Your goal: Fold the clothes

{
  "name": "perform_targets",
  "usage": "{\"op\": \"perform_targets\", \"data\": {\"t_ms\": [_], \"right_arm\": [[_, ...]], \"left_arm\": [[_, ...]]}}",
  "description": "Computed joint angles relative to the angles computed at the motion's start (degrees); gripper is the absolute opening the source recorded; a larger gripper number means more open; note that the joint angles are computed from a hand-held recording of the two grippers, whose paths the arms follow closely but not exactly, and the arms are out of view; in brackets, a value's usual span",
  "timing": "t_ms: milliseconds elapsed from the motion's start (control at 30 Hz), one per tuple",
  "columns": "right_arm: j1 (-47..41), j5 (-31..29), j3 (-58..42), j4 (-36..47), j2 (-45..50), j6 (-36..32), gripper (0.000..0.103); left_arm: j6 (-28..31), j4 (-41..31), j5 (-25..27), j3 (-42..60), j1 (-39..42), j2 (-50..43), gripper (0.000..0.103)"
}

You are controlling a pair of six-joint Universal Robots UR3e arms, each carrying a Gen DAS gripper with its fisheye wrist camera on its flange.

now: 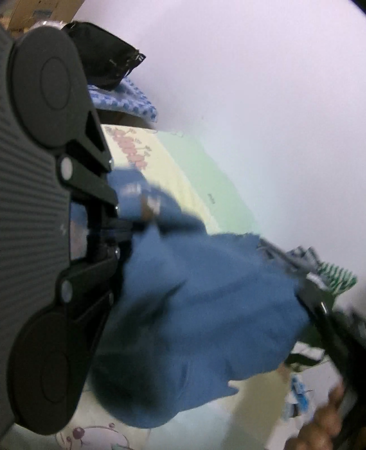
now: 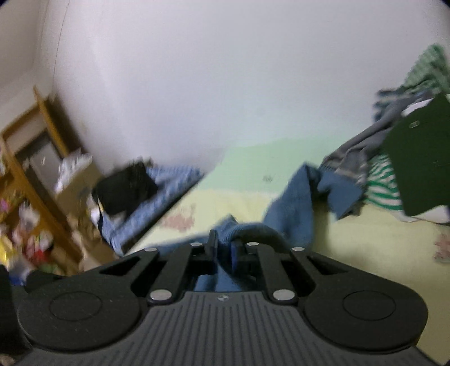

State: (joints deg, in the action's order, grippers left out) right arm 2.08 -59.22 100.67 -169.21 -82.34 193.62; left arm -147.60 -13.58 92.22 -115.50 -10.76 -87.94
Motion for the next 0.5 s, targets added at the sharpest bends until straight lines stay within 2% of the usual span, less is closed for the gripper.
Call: {"op": "perform_targets", "data": {"t_ms": [33,133,167,200,233,267,300,367,400,433,500], "right_arm": [[-0.27,-0.48,1.79,-0.96,-2.62,2.16,0.008],[1.4,-5.32,4.8,-2.6,-8.7,5.64,0.008],[2.72,-7.83,4.81,-2.75,-9.85,6.37,0.008],[4.53,-11.03,4.22,-2.36,-10.3,6.64,0.008],[6.34,-14.21,3.86,-1.73,-10.77,6.53,0.008],[8.33,-17.68,3.48,-1.07,-10.94,6.36,0.008],[10.59,-21.65,3.16,-0.35,-10.59,6.14,0.008],[14.89,-29.27,2.48,0.78,-9.56,6.12,0.008],[16.38,-32.24,2.63,0.48,-8.95,6.6,0.008],[18.09,-35.56,2.33,0.44,-8.04,7.16,0.008],[21.79,-42.8,0.04,1.71,-5.42,8.12,0.008]], "left_arm": [[0.01,-2.76,-2.94,-0.13,2.16,2.71,0.001],[4.22,-5.06,-10.1,-1.68,7.22,7.62,0.002],[5.71,-8.87,-14.4,-1.85,9.7,10.24,0.004],[7.43,-13.0,-18.69,-1.83,12.25,12.77,0.013],[9.4,-17.5,-22.94,-1.61,14.87,15.2,0.016],[12.07,-24.58,-27.98,-0.44,18.11,17.46,0.018],[13.52,-28.08,-30.05,0.72,19.36,17.58,0.019],[13.28,-29.2,-29.98,-1.05,19.59,18.52,0.031],[12.46,-28.16,-29.01,-1.72,18.69,17.2,0.049],[11.64,-27.14,-28.08,-2.31,17.8,15.81,0.055],[10.93,-28.86,-27.75,-1.07,16.0,13.39,0.057]]}}
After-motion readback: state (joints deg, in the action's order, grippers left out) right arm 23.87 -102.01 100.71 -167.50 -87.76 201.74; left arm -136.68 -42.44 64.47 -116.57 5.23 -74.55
